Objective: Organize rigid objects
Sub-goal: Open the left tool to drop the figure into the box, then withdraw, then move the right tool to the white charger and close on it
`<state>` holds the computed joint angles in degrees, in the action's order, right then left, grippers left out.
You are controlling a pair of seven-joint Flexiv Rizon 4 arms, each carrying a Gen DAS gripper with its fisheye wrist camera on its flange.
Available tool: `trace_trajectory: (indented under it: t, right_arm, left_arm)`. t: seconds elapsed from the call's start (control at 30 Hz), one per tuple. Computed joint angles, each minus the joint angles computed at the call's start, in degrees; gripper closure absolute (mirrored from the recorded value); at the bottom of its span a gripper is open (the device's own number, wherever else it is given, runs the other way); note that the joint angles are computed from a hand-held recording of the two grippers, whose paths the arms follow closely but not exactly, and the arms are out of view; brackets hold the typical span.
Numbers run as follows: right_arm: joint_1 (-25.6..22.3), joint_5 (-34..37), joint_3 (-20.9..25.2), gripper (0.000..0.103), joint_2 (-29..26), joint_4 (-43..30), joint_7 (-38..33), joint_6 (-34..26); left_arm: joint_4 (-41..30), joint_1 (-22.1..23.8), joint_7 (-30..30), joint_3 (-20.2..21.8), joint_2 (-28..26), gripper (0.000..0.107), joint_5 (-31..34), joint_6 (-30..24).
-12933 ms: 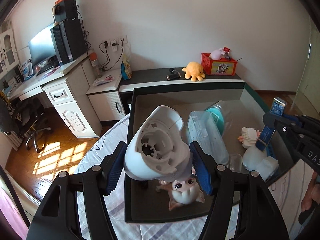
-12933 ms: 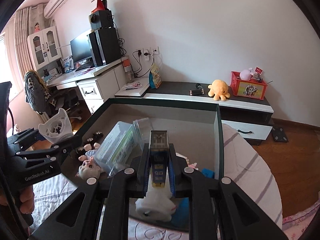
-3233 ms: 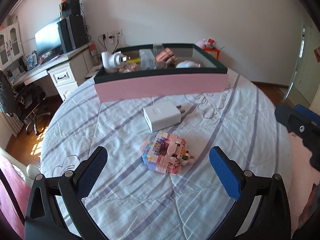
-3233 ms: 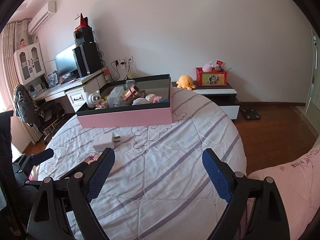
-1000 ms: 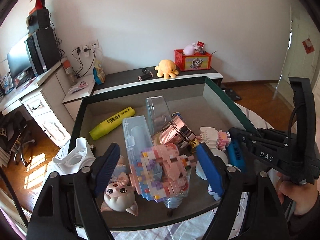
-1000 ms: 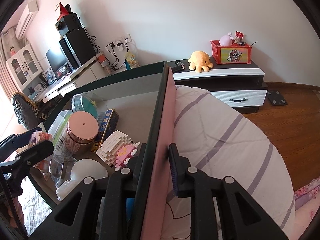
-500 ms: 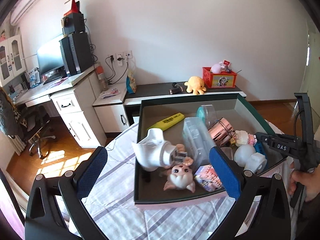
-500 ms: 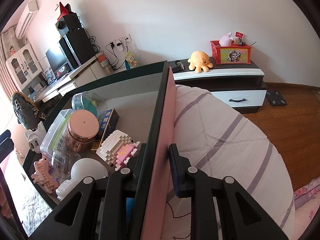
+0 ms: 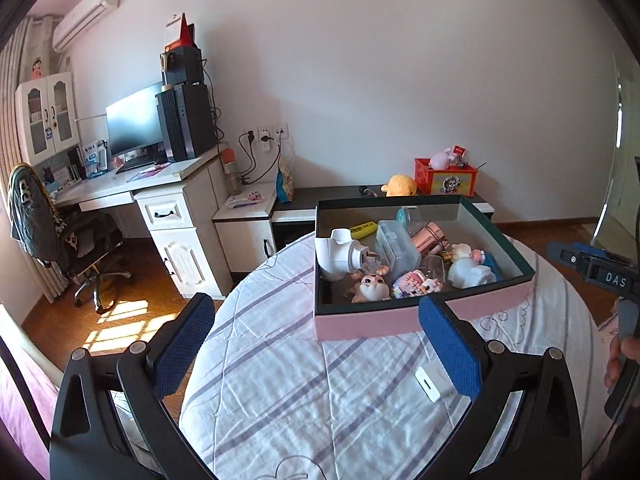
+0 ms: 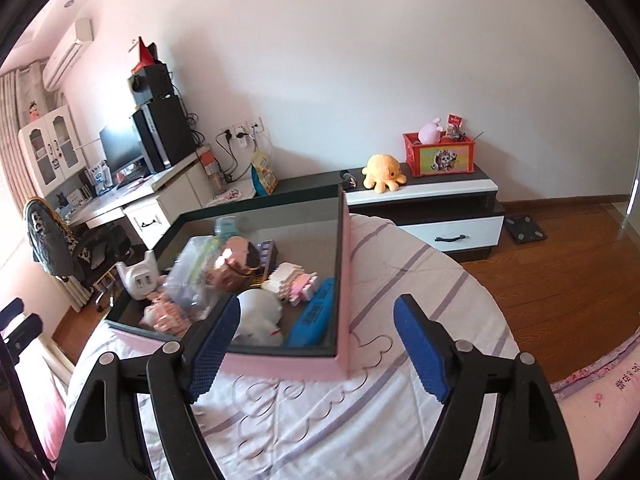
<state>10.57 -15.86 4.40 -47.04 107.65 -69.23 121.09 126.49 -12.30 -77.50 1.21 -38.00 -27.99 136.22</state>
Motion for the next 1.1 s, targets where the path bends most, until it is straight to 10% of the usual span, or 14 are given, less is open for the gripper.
trace_trajectory:
  t: [0.5, 1.1]
  right_arm:
    - [16.25, 22.34, -0.38, 0.011, 11.07, 24.25, -13.11, 19.10]
    - [21.11, 20.19, -3.74, 0.011, 4.52, 12.86, -14.25, 0.63]
  left_arm:
    - [16.32, -1.58, -6.92, -1.11, 2.44, 0.004, 4.63, 14.60]
    - [10.23, 1.96, -4.98, 0.01, -1.37, 0.004, 4.54, 6.04]
